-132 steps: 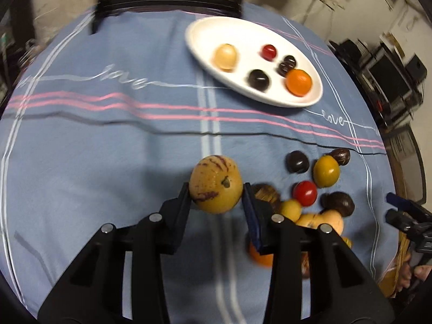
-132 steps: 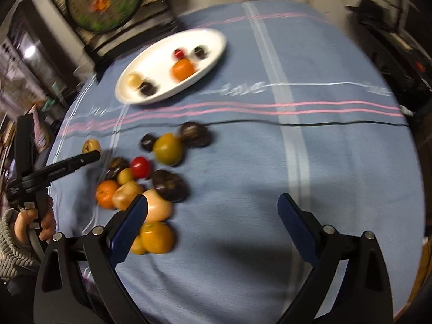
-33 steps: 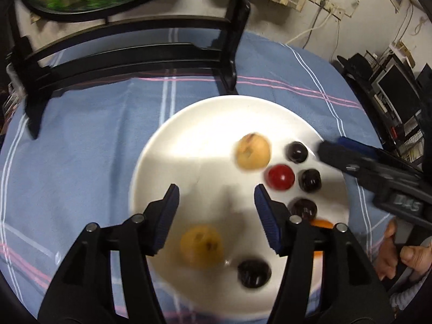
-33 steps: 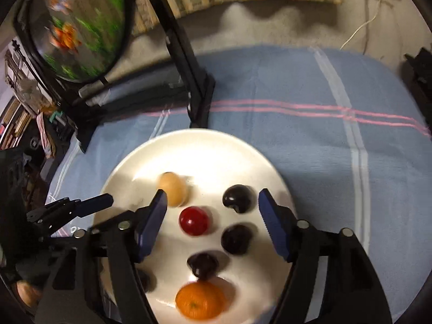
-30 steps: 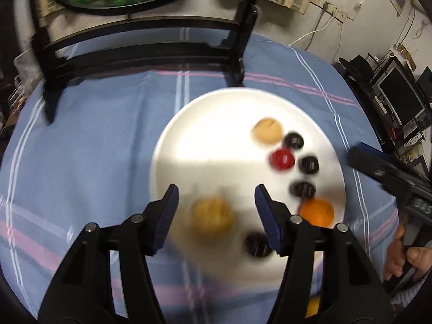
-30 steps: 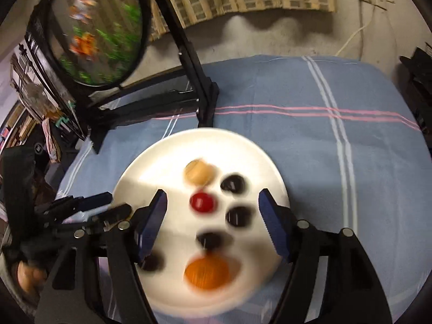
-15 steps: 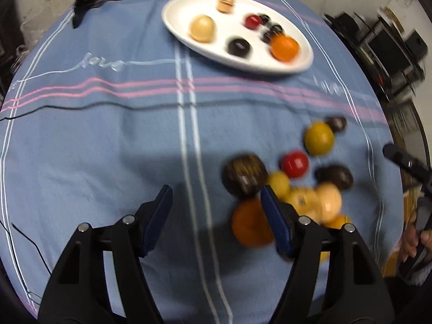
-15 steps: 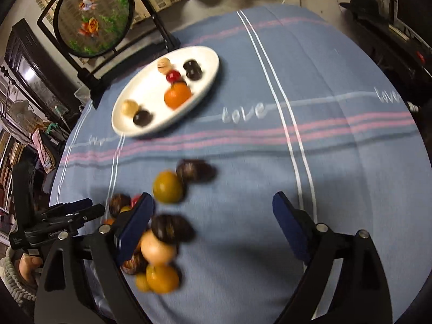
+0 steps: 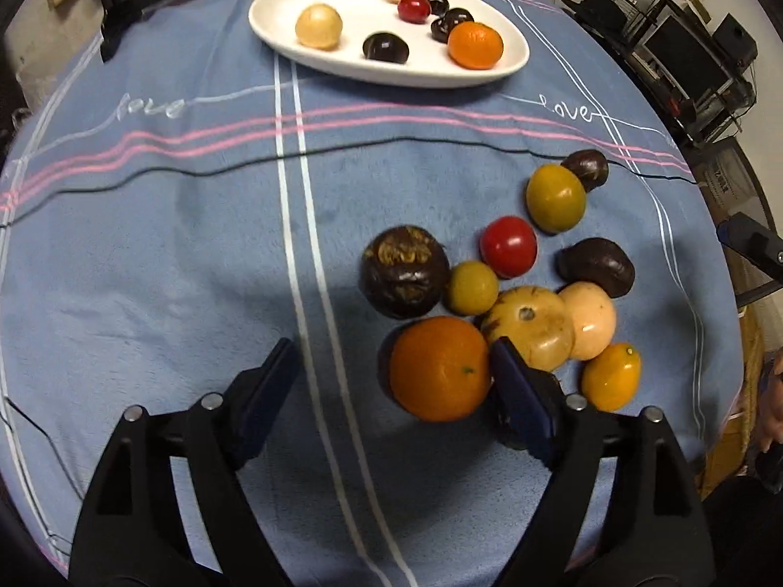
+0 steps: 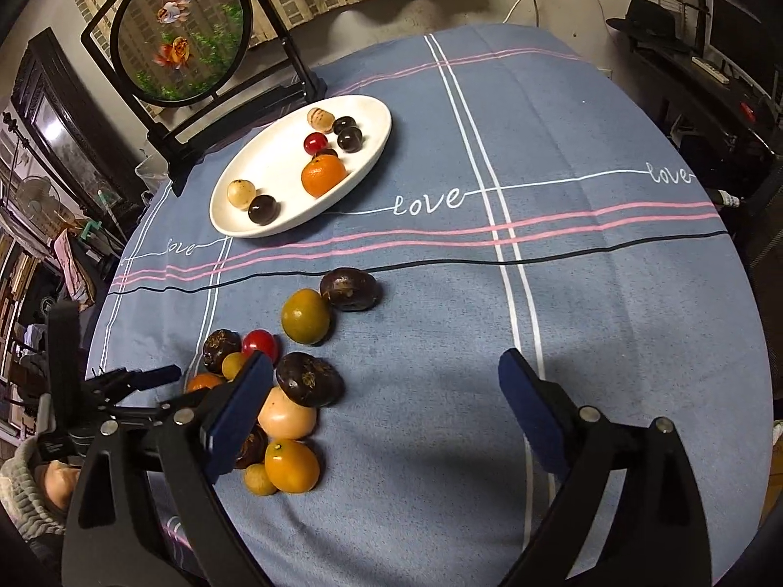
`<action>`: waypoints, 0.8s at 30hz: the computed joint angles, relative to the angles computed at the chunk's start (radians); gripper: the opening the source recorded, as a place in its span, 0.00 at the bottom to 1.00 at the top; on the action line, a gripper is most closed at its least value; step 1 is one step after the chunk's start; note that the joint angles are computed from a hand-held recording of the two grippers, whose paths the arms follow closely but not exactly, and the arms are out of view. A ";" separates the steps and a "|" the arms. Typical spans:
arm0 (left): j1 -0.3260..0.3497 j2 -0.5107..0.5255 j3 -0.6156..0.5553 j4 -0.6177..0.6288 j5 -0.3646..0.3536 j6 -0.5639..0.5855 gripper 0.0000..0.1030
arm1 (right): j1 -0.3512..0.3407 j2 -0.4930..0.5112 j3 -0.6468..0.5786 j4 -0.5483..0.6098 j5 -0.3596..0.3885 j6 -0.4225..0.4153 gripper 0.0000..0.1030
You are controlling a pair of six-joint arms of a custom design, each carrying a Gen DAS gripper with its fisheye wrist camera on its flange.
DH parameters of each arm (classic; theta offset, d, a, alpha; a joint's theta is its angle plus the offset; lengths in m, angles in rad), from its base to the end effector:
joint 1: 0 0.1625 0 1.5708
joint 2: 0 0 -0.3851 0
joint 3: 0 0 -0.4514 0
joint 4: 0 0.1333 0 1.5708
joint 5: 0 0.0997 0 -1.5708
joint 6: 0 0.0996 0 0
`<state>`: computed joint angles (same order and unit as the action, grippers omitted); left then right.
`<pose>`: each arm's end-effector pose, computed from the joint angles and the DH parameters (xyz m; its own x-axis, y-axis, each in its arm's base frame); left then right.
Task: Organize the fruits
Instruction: 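Move the left tool to the cluster and grasp the tangerine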
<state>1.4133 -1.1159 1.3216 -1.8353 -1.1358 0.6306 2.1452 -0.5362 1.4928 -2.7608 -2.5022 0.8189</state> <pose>0.0608 -0.7346 0.3319 -0.6342 0.6765 -0.3744 0.6569 0.7269 0.2006 0.4262 -0.5603 -0.0444 -0.7971 0.4815 0.3643 0.0785 0.6809 -0.7282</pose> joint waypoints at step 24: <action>-0.001 -0.038 0.057 -0.069 -0.014 0.063 0.68 | 0.000 -0.017 0.015 0.018 0.018 -0.006 0.91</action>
<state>1.4122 -1.1539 1.3787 -1.9042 -1.1495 0.6940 2.1452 -0.5530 1.5075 -2.7423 -2.4845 0.8129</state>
